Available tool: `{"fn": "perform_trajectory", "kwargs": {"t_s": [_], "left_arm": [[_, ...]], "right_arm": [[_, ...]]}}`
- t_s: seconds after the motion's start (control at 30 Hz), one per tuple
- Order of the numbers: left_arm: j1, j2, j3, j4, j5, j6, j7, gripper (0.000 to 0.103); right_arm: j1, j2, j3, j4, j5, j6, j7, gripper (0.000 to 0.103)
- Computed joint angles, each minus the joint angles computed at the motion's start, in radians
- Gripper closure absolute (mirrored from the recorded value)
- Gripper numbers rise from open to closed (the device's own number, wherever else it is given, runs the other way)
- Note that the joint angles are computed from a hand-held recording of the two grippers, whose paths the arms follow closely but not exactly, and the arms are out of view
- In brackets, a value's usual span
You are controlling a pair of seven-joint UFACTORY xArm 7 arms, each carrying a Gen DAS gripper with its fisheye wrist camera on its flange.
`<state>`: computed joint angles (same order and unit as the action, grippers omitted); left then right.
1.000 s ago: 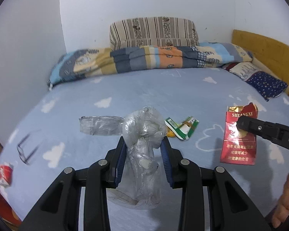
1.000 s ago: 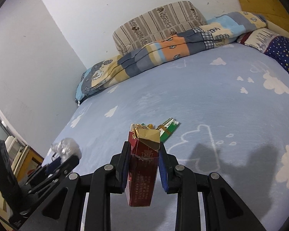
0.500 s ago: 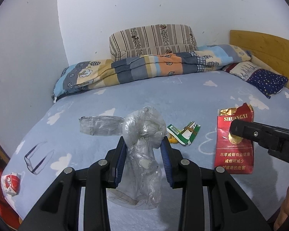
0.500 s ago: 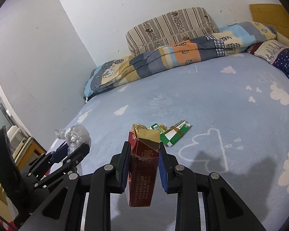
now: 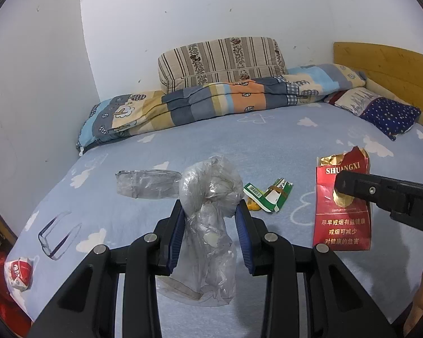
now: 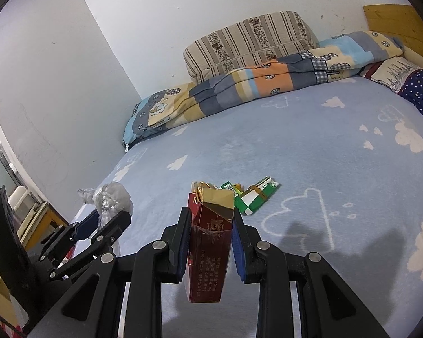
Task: Collect trash
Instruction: 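Hold the red cigarette pack and plastic bag raised above the bed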
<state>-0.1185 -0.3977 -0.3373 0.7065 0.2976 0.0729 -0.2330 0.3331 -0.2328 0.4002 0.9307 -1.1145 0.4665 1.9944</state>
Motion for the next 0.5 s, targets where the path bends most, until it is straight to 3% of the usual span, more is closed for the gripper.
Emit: {"fn": "perform_trajectory", "kwargs": {"t_s": [0.5], "left_arm": [[0.001, -0.001, -0.008, -0.001, 0.009, 0.002, -0.007, 0.069]], "right_arm": [[-0.005, -0.013, 0.005, -0.010, -0.004, 0.001, 0.008, 0.075]]}}
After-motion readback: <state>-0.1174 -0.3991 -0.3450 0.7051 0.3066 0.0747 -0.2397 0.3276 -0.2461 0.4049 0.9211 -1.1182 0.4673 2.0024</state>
